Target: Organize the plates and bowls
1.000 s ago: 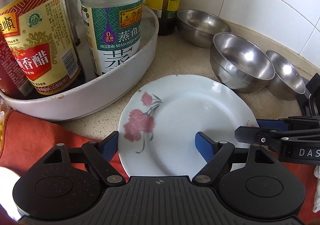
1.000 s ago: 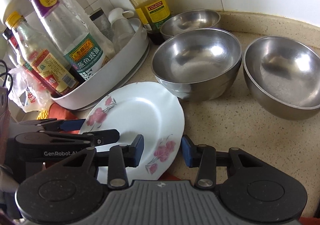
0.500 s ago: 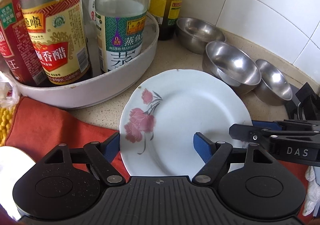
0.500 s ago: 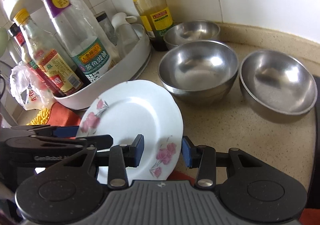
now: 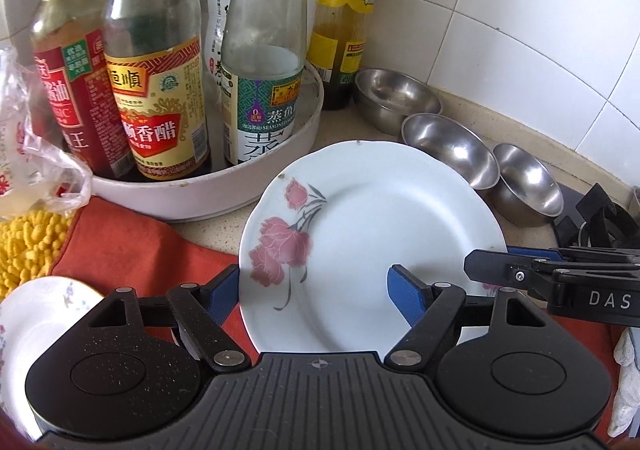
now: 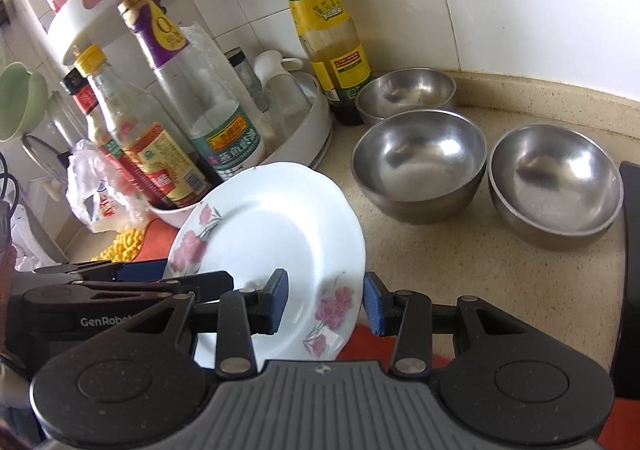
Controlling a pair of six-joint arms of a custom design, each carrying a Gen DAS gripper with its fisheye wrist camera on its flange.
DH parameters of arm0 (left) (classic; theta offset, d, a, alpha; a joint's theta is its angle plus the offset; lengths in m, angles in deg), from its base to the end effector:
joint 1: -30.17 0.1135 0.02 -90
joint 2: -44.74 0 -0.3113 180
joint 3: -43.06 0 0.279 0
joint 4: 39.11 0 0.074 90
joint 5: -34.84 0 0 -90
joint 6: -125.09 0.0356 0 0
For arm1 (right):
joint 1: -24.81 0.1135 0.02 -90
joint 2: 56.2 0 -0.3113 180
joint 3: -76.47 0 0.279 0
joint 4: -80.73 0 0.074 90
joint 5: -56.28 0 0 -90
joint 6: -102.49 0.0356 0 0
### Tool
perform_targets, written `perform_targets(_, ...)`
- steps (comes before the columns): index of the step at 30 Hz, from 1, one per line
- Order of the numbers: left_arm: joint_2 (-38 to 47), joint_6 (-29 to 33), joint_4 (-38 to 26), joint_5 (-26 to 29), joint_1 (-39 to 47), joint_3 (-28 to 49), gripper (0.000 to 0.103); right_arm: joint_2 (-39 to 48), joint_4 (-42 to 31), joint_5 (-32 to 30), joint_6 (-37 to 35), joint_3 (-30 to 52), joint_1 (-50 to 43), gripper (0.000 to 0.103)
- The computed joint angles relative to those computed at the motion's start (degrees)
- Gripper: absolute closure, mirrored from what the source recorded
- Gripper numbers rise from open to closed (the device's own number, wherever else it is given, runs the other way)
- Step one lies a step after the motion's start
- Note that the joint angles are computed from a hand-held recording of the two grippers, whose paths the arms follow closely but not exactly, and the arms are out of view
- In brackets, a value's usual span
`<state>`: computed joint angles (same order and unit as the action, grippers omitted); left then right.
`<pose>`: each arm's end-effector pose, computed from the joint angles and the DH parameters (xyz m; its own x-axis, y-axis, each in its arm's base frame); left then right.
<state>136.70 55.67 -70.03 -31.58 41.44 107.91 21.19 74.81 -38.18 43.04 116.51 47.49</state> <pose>0.3318 0.0516 0.2070 -0.7688 0.1753 -0.6150 0.3192 0.9385 -0.1316 0.2329 0.1003 0.1730 -0.7666 0.2289 -0.6000 -0.0546 0.9077 0.4160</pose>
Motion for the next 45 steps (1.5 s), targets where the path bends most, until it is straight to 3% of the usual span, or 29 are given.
perform_targets(26,-20.7,1.7,-6.6,-1.3,6.7,-17.7,0.020,-20.7,-12.8,0.6,4.4,-11.1,11.5,0.063)
perform_targets(45,-23.0,4.9,-9.7,-0.5,8.3,-21.3,0.020,-23.0,-19.1,6.5,8.3,-11.7,19.3,0.061)
